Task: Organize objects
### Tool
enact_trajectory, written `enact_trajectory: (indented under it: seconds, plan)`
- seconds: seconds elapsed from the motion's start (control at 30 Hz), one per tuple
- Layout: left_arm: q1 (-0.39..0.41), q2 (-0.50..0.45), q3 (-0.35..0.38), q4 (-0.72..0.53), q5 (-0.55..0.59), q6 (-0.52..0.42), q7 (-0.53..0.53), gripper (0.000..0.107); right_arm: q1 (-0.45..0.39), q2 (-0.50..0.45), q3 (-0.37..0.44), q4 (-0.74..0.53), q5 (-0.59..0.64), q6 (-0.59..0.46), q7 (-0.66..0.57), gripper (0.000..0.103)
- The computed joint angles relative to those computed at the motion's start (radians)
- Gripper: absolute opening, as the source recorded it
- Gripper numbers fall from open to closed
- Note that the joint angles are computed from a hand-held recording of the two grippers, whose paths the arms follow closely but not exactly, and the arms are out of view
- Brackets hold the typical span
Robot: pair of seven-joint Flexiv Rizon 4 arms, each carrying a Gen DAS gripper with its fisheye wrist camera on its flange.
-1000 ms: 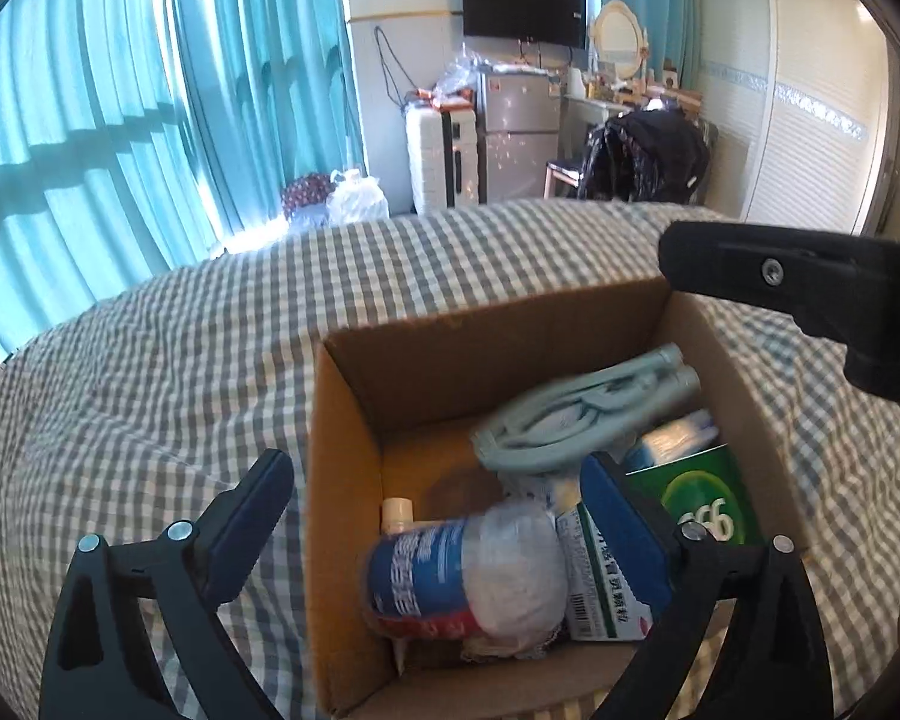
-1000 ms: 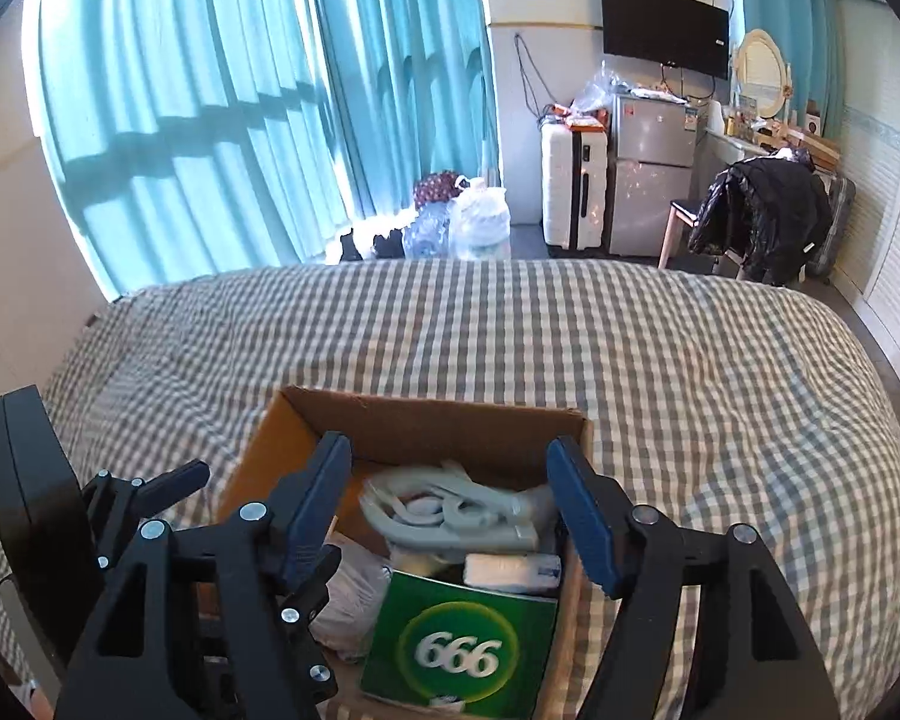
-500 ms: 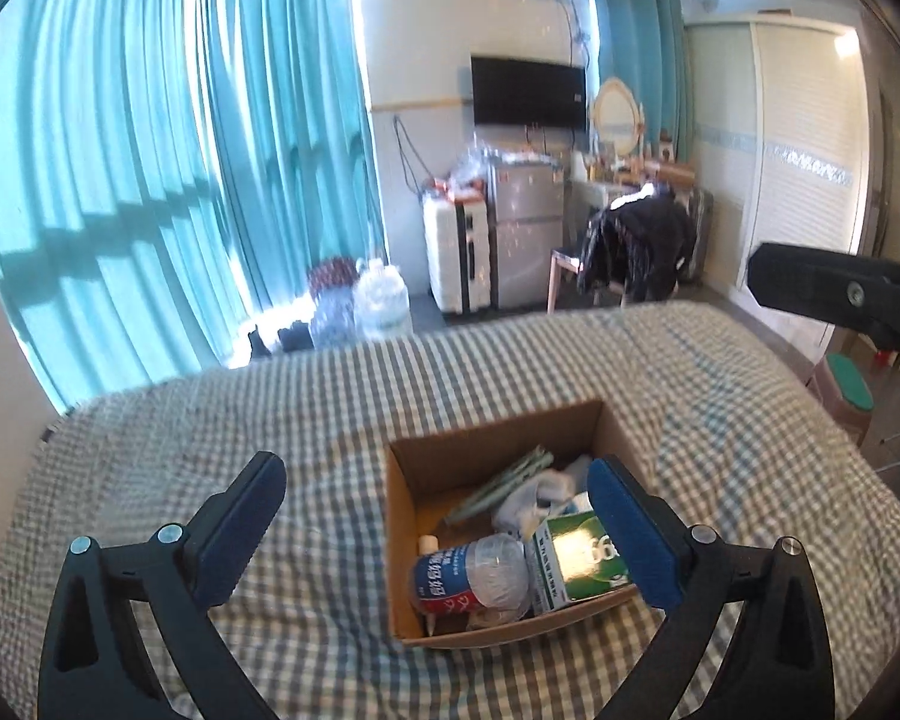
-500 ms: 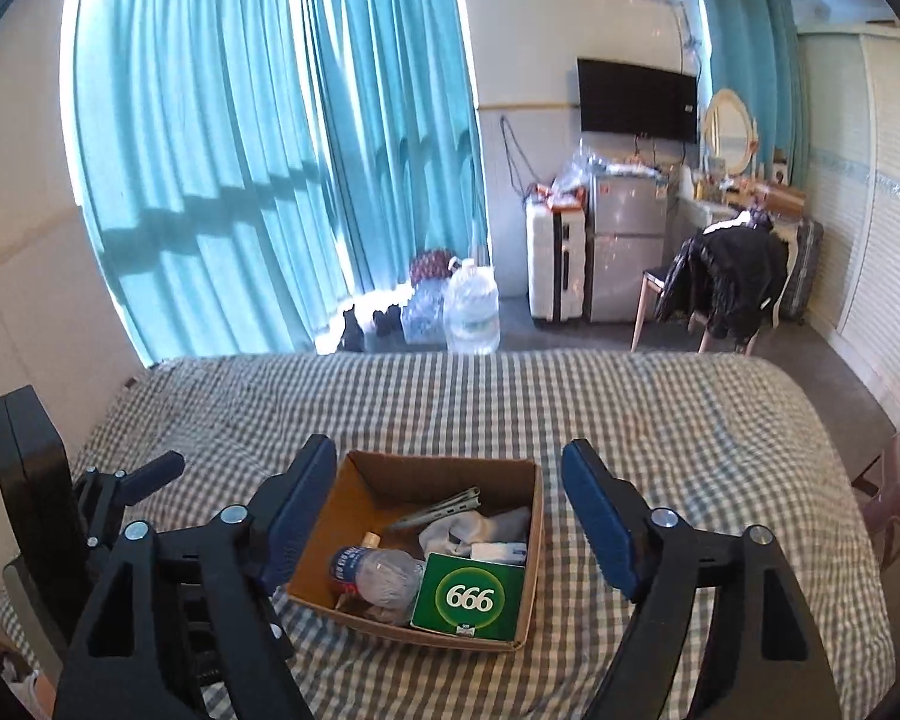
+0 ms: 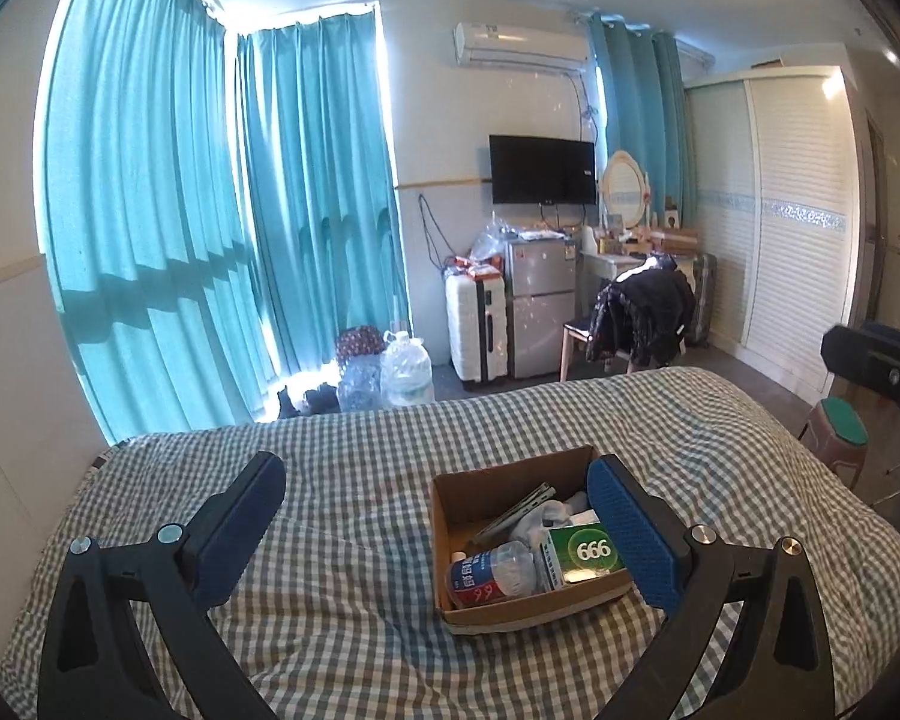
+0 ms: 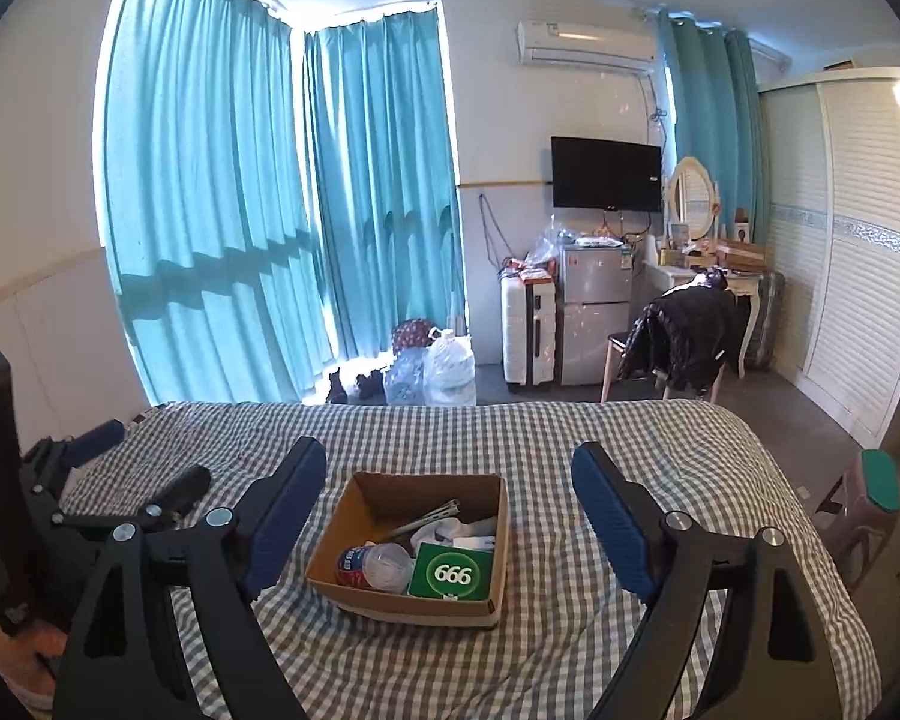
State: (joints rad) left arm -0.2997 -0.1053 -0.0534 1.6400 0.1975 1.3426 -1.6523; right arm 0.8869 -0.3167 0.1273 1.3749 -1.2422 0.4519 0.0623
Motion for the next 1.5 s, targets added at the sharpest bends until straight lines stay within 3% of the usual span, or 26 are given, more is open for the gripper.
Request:
enact_trajectory:
  seconds: [0.23, 0.4, 0.47, 0.53, 0.6, 0.63, 0.7, 0.83, 0.93, 1.23, 1.5]
  plan:
    - [0.006, 0.055, 0.011, 0.120, 0.069, 0.098, -0.072, 0.103, 0.009, -0.008, 0.011, 0.102, -0.061, -0.008, 0.097, 0.086]
    - [0.019, 0.026, -0.006, 0.228, -0.021, 0.235, -0.031, 0.103, -0.024, -0.030, 0.002, 0.171, -0.110, 0.082, 0.179, 0.086]
    - [-0.047, -0.007, 0.094, 0.186, 0.157, 0.240, -0.225, 0.103, -0.023, -0.046, -0.008, 0.193, -0.145, 0.079, 0.196, 0.086]
    - [-0.074, -0.033, 0.134, 0.178, 0.231, 0.265, -0.296, 0.103, -0.019, -0.059, -0.016, 0.222, -0.180, 0.058, 0.229, 0.086]
    - [-0.160, -0.054, 0.231, 0.128, 0.374, 0.198, -0.455, 0.103, -0.017, -0.073, -0.020, 0.246, -0.213, 0.044, 0.259, 0.086]
    - [-0.213, -0.061, 0.283, 0.088, 0.493, 0.147, -0.583, 0.103, -0.019, -0.079, -0.020, 0.252, -0.222, 0.044, 0.266, 0.086]
    - [-0.254, -0.073, 0.317, 0.052, 0.647, 0.117, -0.728, 0.103, -0.035, -0.086, -0.016, 0.259, -0.221, 0.086, 0.271, 0.086]
    - [-0.201, -0.082, 0.257, 0.073, 0.645, 0.114, -0.719, 0.103, -0.037, -0.081, -0.016, 0.275, -0.220, 0.082, 0.299, 0.086]
    - [-0.203, -0.079, 0.249, 0.060, 0.732, 0.087, -0.806, 0.103, -0.045, -0.068, -0.010, 0.298, -0.224, 0.085, 0.338, 0.086]
    - [-0.104, -0.059, 0.154, 0.095, 0.702, 0.108, -0.792, 0.103, -0.054, -0.071, -0.004, 0.301, -0.212, 0.097, 0.355, 0.086]
    - [-0.076, -0.062, 0.134, 0.126, 0.615, 0.154, -0.735, 0.103, -0.055, -0.073, -0.004, 0.299, -0.201, 0.100, 0.350, 0.086]
